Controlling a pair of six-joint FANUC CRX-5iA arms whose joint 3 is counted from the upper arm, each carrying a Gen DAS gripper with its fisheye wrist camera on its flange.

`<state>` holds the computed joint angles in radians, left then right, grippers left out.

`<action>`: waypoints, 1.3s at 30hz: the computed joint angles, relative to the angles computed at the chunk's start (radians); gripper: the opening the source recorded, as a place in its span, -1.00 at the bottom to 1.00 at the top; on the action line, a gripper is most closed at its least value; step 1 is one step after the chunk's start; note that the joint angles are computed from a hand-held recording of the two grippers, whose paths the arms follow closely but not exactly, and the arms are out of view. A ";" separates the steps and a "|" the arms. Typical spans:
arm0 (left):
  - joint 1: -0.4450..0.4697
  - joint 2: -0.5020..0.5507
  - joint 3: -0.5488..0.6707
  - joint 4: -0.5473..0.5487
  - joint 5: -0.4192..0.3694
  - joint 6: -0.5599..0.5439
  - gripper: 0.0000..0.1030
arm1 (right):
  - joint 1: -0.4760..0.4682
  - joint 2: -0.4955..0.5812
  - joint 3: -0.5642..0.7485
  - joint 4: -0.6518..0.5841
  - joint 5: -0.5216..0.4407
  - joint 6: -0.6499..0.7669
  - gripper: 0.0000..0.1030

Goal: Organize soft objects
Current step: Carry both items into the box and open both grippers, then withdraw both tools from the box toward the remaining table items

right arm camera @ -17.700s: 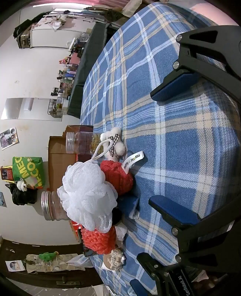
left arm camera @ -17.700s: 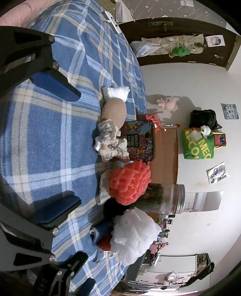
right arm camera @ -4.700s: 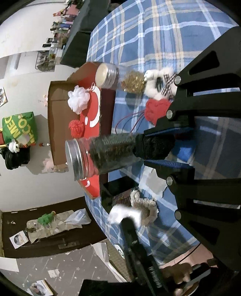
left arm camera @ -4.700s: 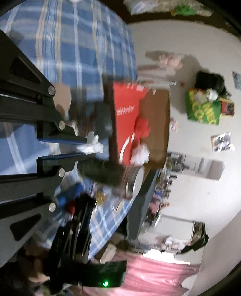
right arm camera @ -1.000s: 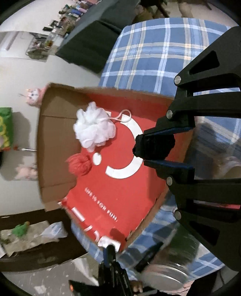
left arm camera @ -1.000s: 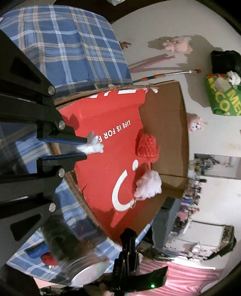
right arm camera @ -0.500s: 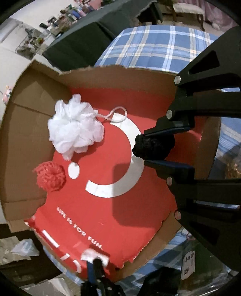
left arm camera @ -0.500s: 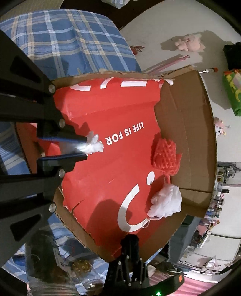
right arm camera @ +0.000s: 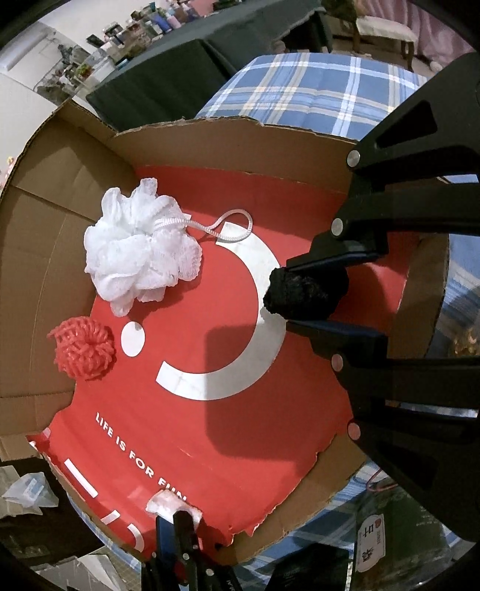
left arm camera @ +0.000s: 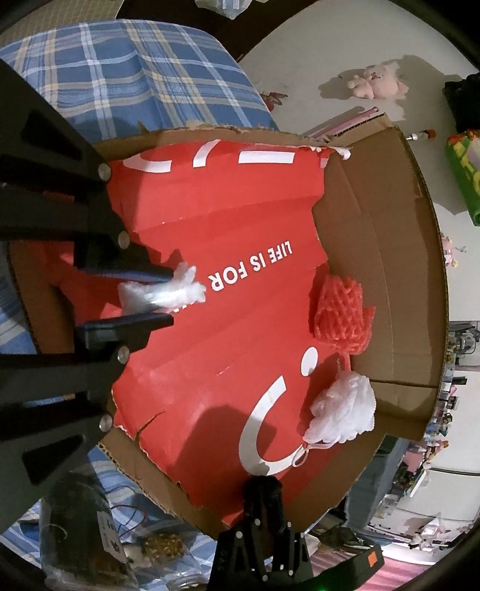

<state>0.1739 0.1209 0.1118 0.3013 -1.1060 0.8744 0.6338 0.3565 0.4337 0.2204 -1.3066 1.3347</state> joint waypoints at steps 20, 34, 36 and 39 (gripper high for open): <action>0.022 -0.095 -0.100 0.126 0.074 -0.080 0.34 | 0.017 -0.028 0.012 0.002 0.021 0.033 0.15; 0.071 -0.365 -0.350 0.402 0.212 -0.232 0.89 | 0.119 -0.313 -0.231 0.127 0.215 -0.195 0.35; 0.074 -0.416 -0.395 0.439 0.248 -0.252 0.97 | 0.148 -0.364 -0.290 0.175 0.252 -0.245 0.42; 0.079 -0.490 -0.460 0.497 0.283 -0.290 0.99 | 0.205 -0.441 -0.380 0.255 0.299 -0.333 0.44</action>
